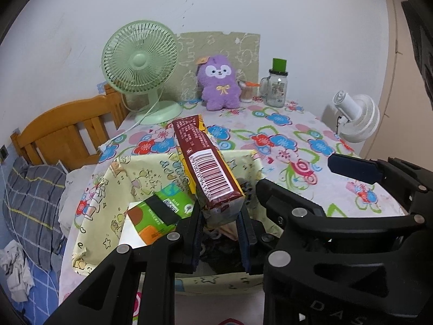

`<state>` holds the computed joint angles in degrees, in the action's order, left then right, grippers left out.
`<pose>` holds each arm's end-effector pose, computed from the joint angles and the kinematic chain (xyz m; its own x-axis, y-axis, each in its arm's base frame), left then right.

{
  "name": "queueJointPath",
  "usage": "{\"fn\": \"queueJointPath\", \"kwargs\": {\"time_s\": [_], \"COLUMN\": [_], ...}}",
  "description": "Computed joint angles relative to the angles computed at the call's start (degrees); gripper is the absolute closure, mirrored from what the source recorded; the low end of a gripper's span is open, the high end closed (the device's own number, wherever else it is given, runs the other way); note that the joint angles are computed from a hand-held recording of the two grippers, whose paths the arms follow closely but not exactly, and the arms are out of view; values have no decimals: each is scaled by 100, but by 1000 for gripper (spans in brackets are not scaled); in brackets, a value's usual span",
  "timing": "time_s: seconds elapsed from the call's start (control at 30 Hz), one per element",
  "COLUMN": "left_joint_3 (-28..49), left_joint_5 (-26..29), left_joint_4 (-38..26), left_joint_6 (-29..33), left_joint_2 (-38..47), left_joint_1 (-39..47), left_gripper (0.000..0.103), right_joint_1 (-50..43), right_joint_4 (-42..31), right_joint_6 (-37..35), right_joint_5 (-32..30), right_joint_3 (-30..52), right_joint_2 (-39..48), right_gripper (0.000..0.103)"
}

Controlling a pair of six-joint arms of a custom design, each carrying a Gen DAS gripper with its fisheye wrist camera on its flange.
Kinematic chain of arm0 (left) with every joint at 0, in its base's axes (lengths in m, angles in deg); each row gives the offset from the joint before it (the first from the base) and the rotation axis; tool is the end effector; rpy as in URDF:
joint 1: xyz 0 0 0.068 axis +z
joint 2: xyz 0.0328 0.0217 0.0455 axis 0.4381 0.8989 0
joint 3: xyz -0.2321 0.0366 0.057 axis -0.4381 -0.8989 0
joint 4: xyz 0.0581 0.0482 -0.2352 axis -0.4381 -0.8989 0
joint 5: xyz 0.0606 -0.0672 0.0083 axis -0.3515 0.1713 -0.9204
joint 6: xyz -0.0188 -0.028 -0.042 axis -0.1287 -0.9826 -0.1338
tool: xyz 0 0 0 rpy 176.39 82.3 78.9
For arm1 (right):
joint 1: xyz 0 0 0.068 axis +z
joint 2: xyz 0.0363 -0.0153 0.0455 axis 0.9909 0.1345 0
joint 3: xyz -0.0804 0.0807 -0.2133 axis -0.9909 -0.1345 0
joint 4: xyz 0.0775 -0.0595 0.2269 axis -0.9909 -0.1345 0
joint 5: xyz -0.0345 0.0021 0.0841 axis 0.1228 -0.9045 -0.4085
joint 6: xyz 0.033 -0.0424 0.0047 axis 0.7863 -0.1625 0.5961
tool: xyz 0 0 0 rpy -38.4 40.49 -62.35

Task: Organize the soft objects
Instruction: 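Open the left tool to drop the snack pack into the box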

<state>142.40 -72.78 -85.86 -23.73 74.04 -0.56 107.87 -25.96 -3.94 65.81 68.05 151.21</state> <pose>0.2927 -0.1443 0.2162 -0.5917 0.2667 -0.7608 0.3981 0.9173 0.0119 0.2833 0.1244 0.2282 -0.6580 0.0385 -0.7521 -0.0081 0.9983 0.0582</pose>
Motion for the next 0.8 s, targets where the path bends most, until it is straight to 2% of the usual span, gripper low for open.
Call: {"fn": "queueJointPath", "kwargs": {"time_s": [0.2, 0.23, 0.27, 0.63, 0.8], "left_joint_3": [64, 47, 32, -119, -122], "left_joint_5": [129, 129, 111, -259, -347], "left_joint_4": [2, 23, 39, 97, 118], "left_joint_6": [-71, -81, -94, -163, -298], "left_joint_2": [240, 237, 239, 38, -33], "left_joint_1": [122, 119, 111, -261, -444], "left_gripper": [52, 38, 32, 17, 12], "right_joint_1": [-6, -18, -35, -227, -389], "right_joint_4": [19, 25, 21, 110, 157], "right_joint_6": [37, 48, 57, 94, 97], "right_joint_5": [-9, -15, -8, 27, 47], "right_joint_3": [29, 0, -26, -673, -1020], "right_joint_2": [198, 181, 164, -525, -969], "right_gripper": [19, 19, 19, 18, 13]}}
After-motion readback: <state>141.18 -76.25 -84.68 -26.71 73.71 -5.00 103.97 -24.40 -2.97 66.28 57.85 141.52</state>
